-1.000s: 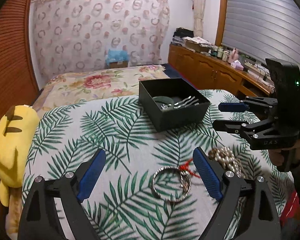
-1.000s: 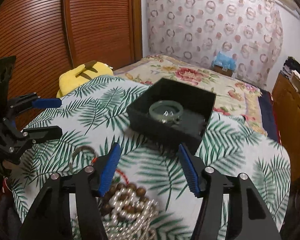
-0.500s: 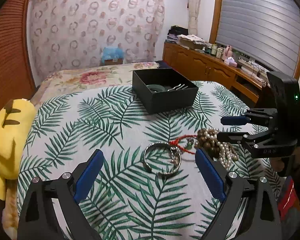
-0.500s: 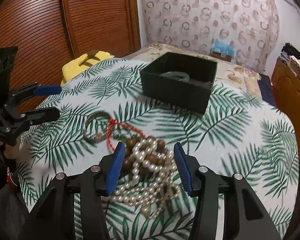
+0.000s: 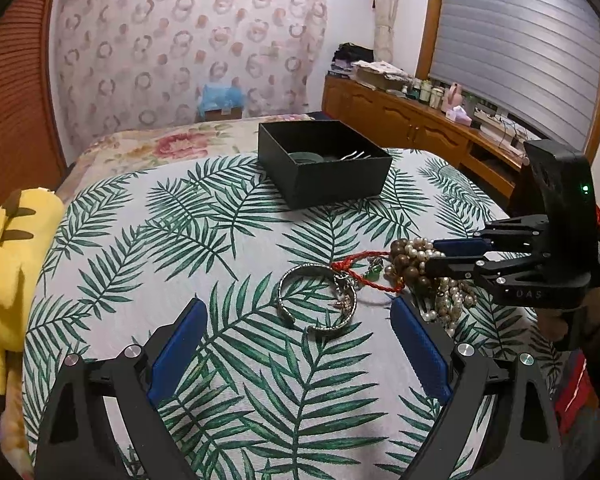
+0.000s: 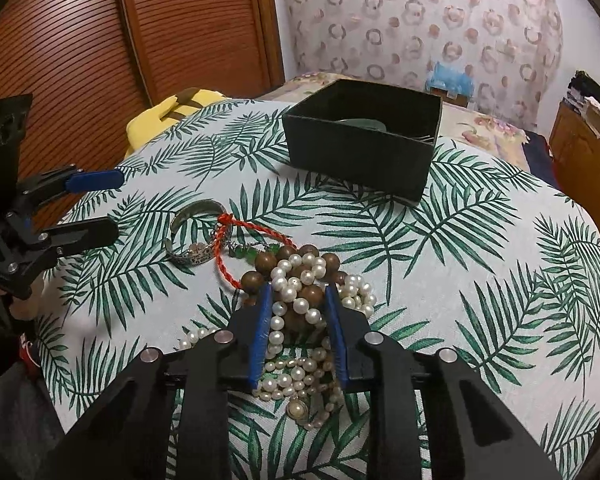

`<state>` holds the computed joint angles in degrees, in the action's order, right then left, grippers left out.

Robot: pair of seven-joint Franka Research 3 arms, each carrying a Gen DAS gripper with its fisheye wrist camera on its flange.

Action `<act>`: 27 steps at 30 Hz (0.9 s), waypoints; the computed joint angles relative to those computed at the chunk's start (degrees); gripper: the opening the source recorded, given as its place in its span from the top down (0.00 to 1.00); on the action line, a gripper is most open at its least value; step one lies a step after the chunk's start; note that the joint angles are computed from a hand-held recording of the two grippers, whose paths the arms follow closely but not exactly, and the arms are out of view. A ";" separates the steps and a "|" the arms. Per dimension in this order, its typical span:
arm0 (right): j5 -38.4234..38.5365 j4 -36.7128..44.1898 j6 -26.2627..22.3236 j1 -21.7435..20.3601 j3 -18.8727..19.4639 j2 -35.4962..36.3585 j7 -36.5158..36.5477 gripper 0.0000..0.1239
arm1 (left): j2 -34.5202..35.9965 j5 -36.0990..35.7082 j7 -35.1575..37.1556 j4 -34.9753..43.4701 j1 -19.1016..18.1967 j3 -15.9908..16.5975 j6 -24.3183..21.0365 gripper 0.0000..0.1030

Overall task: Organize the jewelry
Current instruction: 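Move the right gripper to the pearl necklace and close on it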

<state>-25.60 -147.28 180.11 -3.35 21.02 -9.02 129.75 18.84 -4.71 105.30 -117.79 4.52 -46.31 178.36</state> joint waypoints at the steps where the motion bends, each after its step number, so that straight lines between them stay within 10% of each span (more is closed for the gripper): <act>1: -0.21 -0.26 0.24 -0.19 0.09 -0.34 0.18 0.78 | 0.04 0.08 -0.06 0.10 -0.12 0.10 -0.18 0.13; 13: 4.88 -1.87 2.60 -4.36 4.33 -2.20 -3.34 0.93 | 0.30 0.31 -0.30 1.31 -3.55 3.26 -1.30 0.13; 27: 13.79 -5.69 5.16 -9.88 9.68 -9.34 -9.21 0.93 | 3.25 5.40 -4.46 7.73 -16.51 16.41 -7.49 0.13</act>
<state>-11.81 -152.96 185.28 -13.24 30.70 -18.36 120.54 22.08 0.69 100.84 -110.06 -11.99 -29.90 170.87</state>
